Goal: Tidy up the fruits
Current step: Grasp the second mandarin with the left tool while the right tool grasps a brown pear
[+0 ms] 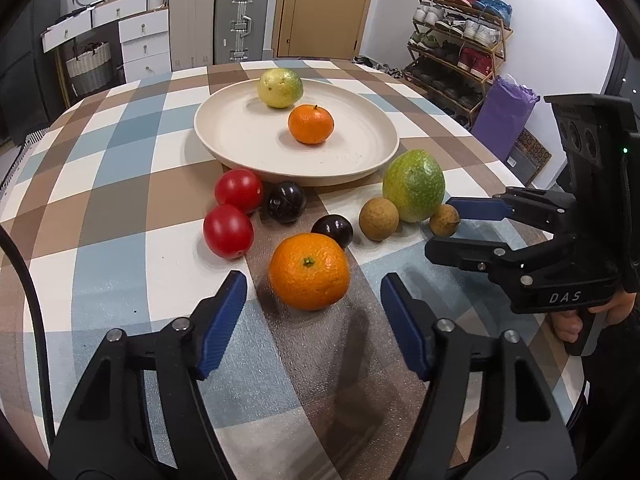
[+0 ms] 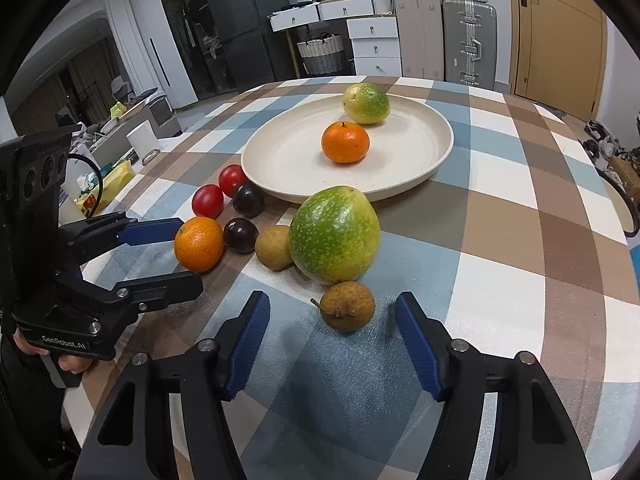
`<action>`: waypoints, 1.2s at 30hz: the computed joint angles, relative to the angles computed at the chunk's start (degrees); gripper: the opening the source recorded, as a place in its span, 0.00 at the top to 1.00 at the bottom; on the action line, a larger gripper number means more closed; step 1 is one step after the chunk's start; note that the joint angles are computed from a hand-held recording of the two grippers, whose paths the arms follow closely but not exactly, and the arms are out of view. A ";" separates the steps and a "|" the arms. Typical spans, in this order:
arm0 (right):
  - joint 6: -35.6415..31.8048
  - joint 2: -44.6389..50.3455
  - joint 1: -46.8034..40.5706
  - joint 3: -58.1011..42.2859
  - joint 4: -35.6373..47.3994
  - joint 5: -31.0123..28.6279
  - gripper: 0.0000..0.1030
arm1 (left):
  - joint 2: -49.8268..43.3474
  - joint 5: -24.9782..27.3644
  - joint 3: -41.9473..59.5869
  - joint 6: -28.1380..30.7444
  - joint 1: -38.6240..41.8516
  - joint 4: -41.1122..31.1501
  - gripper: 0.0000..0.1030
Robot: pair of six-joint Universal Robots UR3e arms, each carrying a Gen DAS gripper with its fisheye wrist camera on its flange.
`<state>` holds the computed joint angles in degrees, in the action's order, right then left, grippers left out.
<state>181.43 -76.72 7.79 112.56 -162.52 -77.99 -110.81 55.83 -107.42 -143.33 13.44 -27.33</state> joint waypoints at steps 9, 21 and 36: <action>-0.12 0.11 0.92 -0.41 0.24 -1.35 0.48 | -0.26 0.38 0.66 0.42 -0.28 -1.56 0.56; -0.78 0.30 1.73 -0.92 0.65 -2.06 0.51 | -0.42 -0.52 0.92 0.22 0.43 -2.32 0.64; -2.05 0.03 1.83 -0.83 1.11 -3.10 0.69 | 0.41 -2.48 0.00 1.09 1.26 -2.51 0.64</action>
